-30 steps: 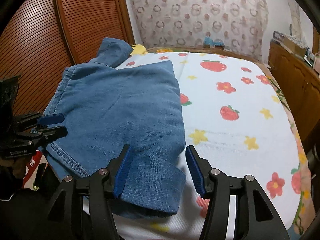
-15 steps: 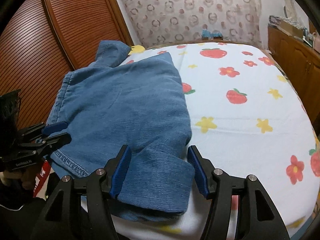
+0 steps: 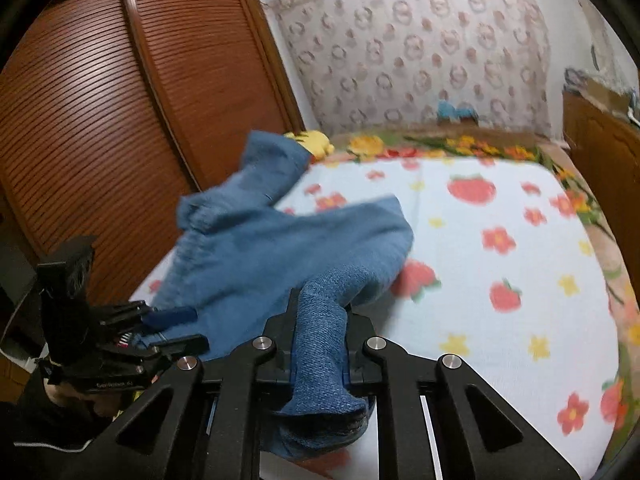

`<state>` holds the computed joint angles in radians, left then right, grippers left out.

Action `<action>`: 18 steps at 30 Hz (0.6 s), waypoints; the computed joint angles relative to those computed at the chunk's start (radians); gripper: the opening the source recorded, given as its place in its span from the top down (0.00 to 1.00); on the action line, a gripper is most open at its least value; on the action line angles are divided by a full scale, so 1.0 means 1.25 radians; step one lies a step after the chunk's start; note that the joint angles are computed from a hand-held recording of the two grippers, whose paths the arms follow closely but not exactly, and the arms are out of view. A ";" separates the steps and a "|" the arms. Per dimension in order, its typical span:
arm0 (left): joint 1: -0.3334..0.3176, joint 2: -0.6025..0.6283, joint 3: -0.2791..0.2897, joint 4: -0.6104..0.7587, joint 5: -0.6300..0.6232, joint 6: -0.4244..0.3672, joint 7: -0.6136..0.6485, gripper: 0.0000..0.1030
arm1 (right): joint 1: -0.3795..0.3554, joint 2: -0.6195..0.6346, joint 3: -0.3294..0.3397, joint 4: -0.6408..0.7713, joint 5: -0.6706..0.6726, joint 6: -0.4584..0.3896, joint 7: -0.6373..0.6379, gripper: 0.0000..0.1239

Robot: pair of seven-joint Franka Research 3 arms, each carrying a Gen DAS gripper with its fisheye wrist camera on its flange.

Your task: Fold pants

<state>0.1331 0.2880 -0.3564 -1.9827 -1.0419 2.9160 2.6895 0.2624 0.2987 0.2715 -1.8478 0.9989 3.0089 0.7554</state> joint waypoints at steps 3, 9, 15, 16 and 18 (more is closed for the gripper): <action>0.014 -0.021 -0.004 -0.009 -0.048 0.020 0.041 0.51 | -0.009 0.007 0.021 0.026 0.023 -0.005 -0.047 0.89; 0.024 -0.028 0.030 -0.006 -0.071 0.039 0.027 0.51 | -0.015 0.028 0.057 0.072 0.118 -0.025 -0.192 0.89; 0.044 -0.038 0.045 -0.004 -0.122 0.059 0.050 0.51 | 0.023 0.084 0.050 0.155 0.103 -0.064 -0.236 0.89; 0.045 -0.036 0.048 0.000 -0.128 0.061 0.054 0.51 | 0.025 0.094 0.051 0.167 0.099 -0.073 -0.244 0.89; 0.044 -0.036 0.055 0.006 -0.135 0.068 0.055 0.51 | 0.029 0.108 0.056 0.183 0.090 -0.094 -0.260 0.89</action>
<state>0.1887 0.2429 -0.2872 -1.9754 -1.2105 3.0008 2.7589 0.2986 0.4333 0.3416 -1.6193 1.1111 2.8910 0.4305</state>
